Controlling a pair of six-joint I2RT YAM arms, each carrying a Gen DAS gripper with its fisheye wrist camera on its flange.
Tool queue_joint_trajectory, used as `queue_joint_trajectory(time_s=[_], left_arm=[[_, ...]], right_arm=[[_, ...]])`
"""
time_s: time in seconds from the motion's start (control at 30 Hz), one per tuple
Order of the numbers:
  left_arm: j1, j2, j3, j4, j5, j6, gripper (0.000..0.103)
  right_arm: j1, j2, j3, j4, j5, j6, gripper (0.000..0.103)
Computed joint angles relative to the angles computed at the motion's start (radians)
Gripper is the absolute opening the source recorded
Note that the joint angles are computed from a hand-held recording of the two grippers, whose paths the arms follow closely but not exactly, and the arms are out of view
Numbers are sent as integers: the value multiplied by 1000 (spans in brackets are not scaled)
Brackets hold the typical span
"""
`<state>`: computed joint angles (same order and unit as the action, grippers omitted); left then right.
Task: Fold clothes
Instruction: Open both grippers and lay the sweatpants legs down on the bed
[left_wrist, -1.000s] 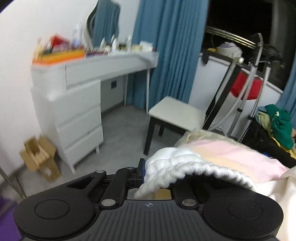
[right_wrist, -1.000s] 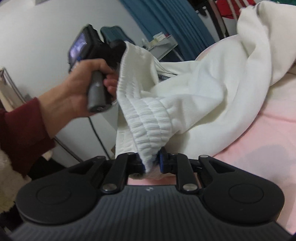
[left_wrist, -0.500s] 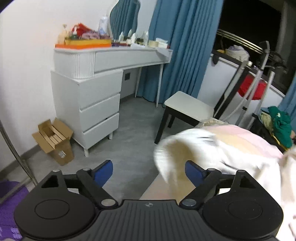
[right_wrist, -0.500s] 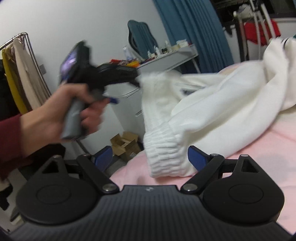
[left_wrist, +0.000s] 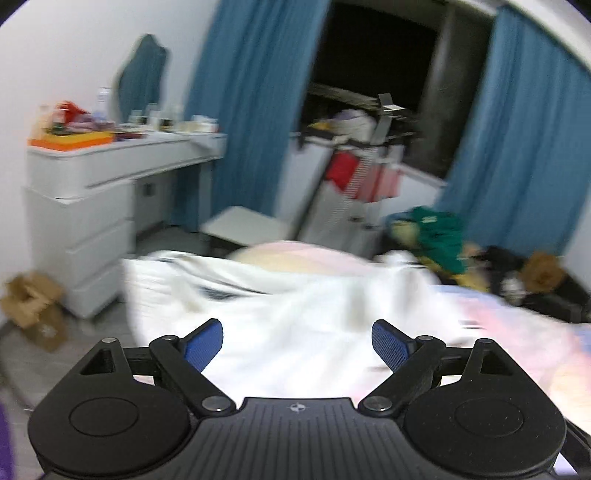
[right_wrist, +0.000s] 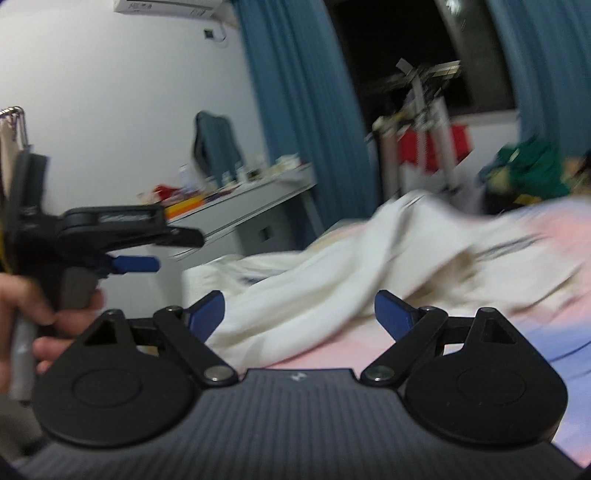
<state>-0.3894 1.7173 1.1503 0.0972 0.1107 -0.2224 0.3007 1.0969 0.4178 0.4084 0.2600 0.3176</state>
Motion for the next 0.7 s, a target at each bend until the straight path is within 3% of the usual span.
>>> queue_joint_trajectory(time_s=[0.17,0.27,0.4,0.57,0.7], left_arm=[[-223,14,-103,177,-169,-49,89],[-298,97,-144,301,-193,-66,89],[-340,162,-156,327,-219,-57,89],[-329,197,-126,304,-236,-71,89],[-327,239,-78,276,-216,-100,89]], right_arm=[[-226,-275,-72,-183,-70,-120,90],[-352,-369,-156,-188,-93,-177,90],[-426,-382,-251,-100,-53,-221,90],[-525,-286,-249,-31,-158,-116,89],[-518,-255,-271,50,-138,-115,89]])
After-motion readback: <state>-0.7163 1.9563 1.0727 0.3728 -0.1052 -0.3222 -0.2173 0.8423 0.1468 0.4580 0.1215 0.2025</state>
